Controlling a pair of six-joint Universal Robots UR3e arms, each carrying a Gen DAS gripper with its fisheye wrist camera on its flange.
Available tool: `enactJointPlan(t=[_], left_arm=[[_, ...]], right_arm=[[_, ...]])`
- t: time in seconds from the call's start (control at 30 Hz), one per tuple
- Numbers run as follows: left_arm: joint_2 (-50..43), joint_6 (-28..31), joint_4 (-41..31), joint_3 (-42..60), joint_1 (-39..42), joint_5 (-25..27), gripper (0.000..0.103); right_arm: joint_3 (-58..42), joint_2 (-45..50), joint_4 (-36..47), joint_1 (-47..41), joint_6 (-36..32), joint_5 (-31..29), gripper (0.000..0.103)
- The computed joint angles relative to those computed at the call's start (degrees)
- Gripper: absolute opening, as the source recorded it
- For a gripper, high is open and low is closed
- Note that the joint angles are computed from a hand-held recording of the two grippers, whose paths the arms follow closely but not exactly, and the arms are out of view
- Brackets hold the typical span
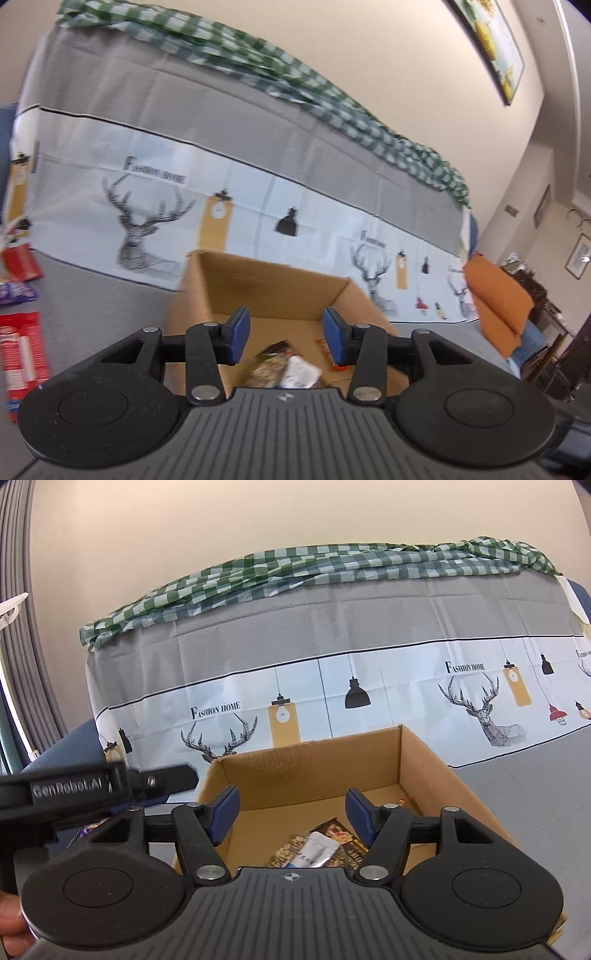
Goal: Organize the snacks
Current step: 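Open both tools to drop the candy and tube snack into the box, then move both tools back to the remaining snacks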
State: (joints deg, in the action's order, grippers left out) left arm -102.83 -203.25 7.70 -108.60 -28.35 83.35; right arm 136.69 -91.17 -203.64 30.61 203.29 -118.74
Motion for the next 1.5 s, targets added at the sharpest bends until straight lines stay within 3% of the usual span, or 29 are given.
enactJointPlan(t=[0.23, 0.4, 0.53, 0.8, 0.97, 1.23, 1.5], left_arm=[[11.1, 2.5, -2.3, -10.5, 6.4, -1.2, 0.047], [19.9, 7.0, -7.4, -17.1, 12.4, -2.2, 0.031], [26.0, 11.5, -11.2, -21.4, 17.9, -3.6, 0.024], [34.0, 16.8, -16.8, -27.4, 32.6, -10.1, 0.024], [31.9, 19.4, -16.5, -26.9, 36.4, -10.8, 0.024], [22.7, 18.2, -12.4, -21.7, 34.5, -6.2, 0.024], [15.3, 17.6, -11.5, -16.6, 34.1, -3.7, 0.024]], right_arm=[[-6.6, 6.5, 1.5, 8.1, 4.9, -5.9, 0.068], [-12.3, 12.5, 1.6, 13.3, 6.6, -7.7, 0.068], [-17.0, 17.7, 1.0, 16.4, 6.4, -7.2, 0.068], [-27.4, 29.7, -2.4, 18.9, 0.7, -1.1, 0.067], [-32.9, 35.8, -3.6, 18.7, -2.0, 2.8, 0.067], [-40.5, 44.0, -0.5, 16.5, -3.3, 9.2, 0.068], [-54.4, 52.3, 8.7, 14.2, -2.8, 13.2, 0.08]])
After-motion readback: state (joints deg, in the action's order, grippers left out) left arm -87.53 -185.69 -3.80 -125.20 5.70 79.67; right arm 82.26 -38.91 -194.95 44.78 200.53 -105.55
